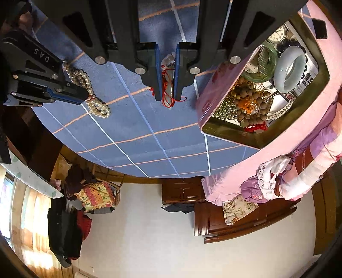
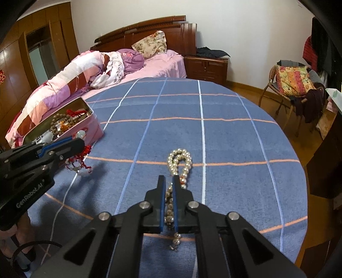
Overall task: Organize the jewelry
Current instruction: 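Grasp the red-and-white tassel charm with the left tool while the right tool holds the pearls, then carry the pearls and tassel charm over the tin and release both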
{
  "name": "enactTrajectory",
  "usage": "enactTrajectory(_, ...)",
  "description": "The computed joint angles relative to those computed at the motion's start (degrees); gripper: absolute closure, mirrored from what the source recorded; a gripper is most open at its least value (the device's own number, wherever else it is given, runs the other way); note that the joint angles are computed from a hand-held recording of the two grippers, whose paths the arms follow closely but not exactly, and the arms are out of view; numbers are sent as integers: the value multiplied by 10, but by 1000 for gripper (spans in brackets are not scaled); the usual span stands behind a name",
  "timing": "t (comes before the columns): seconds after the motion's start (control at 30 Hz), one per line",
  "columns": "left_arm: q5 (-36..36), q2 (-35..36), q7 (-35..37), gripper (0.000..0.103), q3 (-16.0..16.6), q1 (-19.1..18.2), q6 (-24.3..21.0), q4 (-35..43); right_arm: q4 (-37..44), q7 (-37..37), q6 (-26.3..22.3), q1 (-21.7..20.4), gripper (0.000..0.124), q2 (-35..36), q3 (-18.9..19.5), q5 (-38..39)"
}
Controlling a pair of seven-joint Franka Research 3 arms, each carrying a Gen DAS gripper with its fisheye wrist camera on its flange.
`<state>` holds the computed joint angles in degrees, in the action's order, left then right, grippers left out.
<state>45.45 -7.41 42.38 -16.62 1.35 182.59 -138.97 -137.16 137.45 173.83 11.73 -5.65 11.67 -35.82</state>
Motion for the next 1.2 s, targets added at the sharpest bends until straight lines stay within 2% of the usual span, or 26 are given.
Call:
enactTrajectory(0.03, 7, -2, -8, 94, -5, 5, -1, 0, 4, 1, -8, 1, 98, 2, 1, 1)
enactTrajectory(0.07, 13, -1, -15, 94, -9, 10, -2, 1, 3, -13, -7, 7, 71, 4, -4, 17)
enactTrajectory(0.1, 14, -2, -16, 94, -7, 9, -3, 1, 4, -29, -3, 13, 57, 6, -9, 36)
enactTrajectory(0.23, 0, -1, -7, 94, 5, -6, -11, 3, 40, -21, -51, 22, 61, 27, -11, 14)
enactTrajectory(0.33, -7, 4, 0, 94, 12, -13, -12, 9, 69, -65, -101, 47, 74, 48, -27, 55)
enactTrajectory(0.37, -7, 5, 0, 94, 12, -13, -12, 11, 73, -52, -108, 53, 79, 50, -32, 34)
enactTrajectory(0.43, -12, 8, 6, 94, 18, -19, -12, 12, 68, -53, -107, 61, 104, 44, -40, 34)
enactTrajectory(0.47, -29, 8, 21, 94, 27, -29, -10, 9, 62, -52, -103, 63, 108, 40, -43, 33)
enactTrajectory(0.6, -50, 1, 35, 94, 32, -31, 0, 0, 24, -24, -58, 58, 108, 13, -40, 18)
enactTrajectory(0.7, -72, -9, 49, 94, 34, -33, 6, -10, 10, 13, -37, 38, 109, -5, -22, -19)
enactTrajectory(0.9, -143, -36, 108, 94, 62, -63, 21, -37, 11, 81, -9, -1, 109, -23, 19, -89)
enactTrajectory(1.07, -182, -61, 140, 94, 64, -66, 33, -58, 22, 164, 18, -43, 109, -36, 57, -178)
enactTrajectory(1.2, -204, -81, 160, 94, 65, -63, 36, -68, 38, 198, 29, -54, 109, -37, 71, -223)
